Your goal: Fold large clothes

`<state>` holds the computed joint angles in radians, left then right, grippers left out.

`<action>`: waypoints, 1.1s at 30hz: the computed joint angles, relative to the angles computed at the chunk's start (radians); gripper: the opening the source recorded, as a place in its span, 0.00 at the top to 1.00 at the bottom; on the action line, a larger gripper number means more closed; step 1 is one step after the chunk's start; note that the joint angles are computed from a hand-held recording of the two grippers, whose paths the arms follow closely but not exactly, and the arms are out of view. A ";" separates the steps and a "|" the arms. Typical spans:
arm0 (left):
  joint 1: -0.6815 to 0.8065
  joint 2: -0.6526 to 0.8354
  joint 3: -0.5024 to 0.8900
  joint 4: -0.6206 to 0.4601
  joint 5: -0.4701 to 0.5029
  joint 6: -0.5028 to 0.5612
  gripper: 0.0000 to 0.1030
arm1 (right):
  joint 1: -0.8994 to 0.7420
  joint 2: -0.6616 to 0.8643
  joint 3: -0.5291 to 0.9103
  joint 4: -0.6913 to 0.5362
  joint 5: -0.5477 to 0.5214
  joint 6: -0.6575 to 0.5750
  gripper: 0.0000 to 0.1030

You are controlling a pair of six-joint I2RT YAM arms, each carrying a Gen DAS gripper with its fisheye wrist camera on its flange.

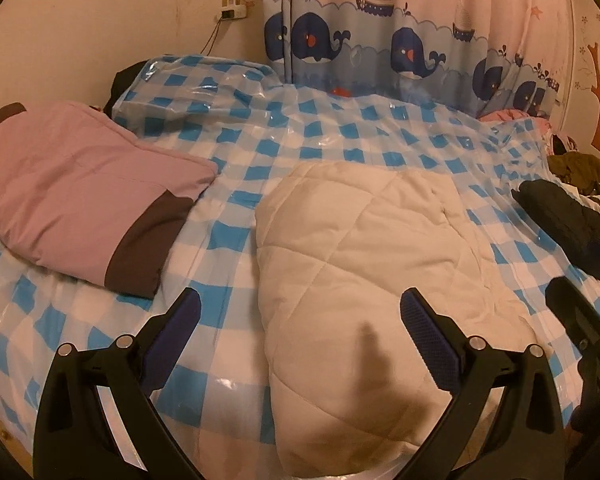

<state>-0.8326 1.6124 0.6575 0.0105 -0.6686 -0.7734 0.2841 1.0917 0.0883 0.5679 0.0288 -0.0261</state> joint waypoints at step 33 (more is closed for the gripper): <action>-0.049 -0.021 -0.005 -0.001 -0.045 -0.014 0.06 | -0.009 -0.063 0.024 -0.141 0.038 0.048 0.07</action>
<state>-0.8814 1.5911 0.6525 0.0093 -0.7133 -0.7871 0.2751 1.0283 0.1121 0.4268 0.0672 0.0217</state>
